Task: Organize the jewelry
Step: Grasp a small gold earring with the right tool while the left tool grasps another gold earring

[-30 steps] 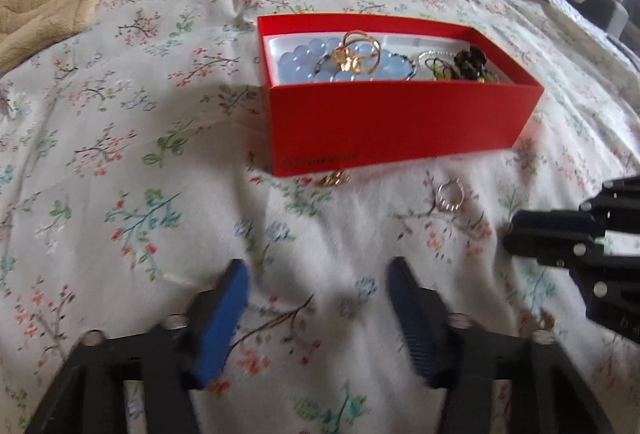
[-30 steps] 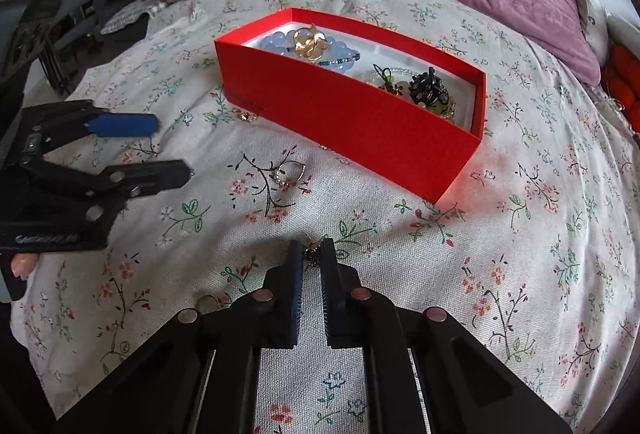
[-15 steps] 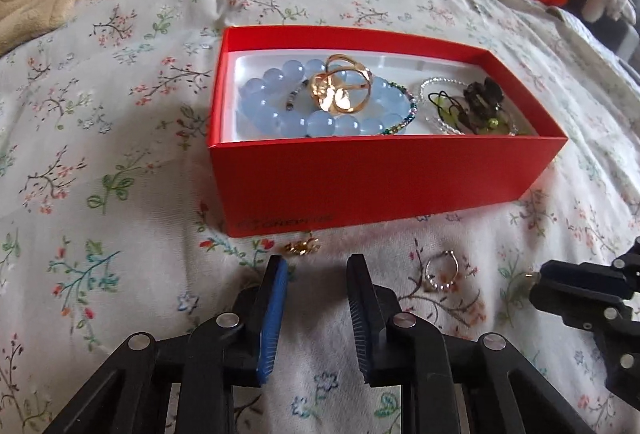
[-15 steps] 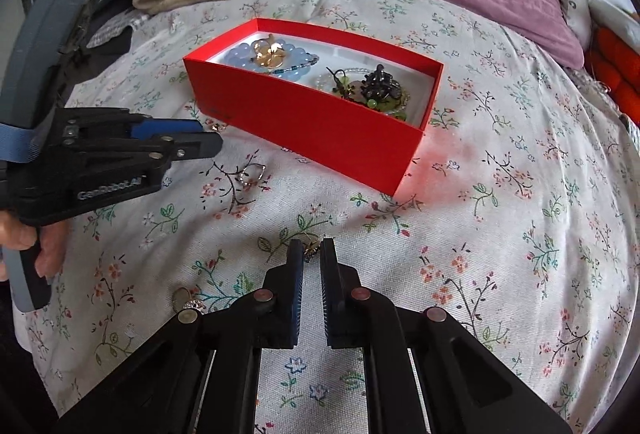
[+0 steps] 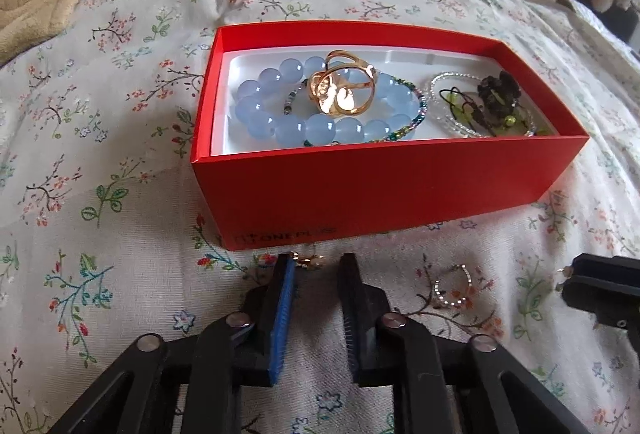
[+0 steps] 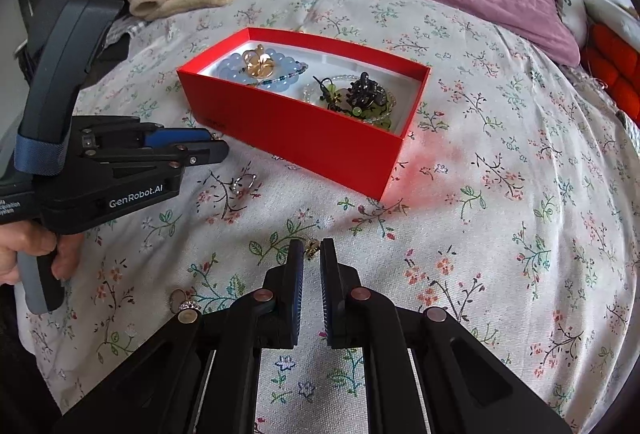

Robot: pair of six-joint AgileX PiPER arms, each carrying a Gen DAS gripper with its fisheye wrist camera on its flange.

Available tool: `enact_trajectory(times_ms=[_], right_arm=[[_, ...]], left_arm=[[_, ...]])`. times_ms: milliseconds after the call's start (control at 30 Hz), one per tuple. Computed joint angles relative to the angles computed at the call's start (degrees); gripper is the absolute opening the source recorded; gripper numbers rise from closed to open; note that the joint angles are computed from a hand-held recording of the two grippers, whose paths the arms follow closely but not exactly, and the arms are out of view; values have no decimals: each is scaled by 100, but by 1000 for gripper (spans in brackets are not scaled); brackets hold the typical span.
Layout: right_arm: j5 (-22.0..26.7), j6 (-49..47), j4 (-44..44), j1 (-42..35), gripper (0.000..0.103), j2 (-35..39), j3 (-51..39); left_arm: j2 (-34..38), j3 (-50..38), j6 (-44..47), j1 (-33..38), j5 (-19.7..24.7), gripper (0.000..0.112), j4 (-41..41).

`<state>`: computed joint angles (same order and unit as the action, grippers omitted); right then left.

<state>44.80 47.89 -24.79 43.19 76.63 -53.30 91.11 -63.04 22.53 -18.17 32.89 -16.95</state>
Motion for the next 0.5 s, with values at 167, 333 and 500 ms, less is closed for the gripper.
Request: enact_trajectory(times_ms=[167,333,500], right_arm=[[36,46,0,-46,9,-50,-14],[46,59,15,-76,9,-96,-30],[59,44,52,-97,9,-113,-63]], left_arm=[[-19,3,-194,-66,-29,2,321],[-97,13,47,38,117,0,158],[-263,57,363,189,324,0,-123]])
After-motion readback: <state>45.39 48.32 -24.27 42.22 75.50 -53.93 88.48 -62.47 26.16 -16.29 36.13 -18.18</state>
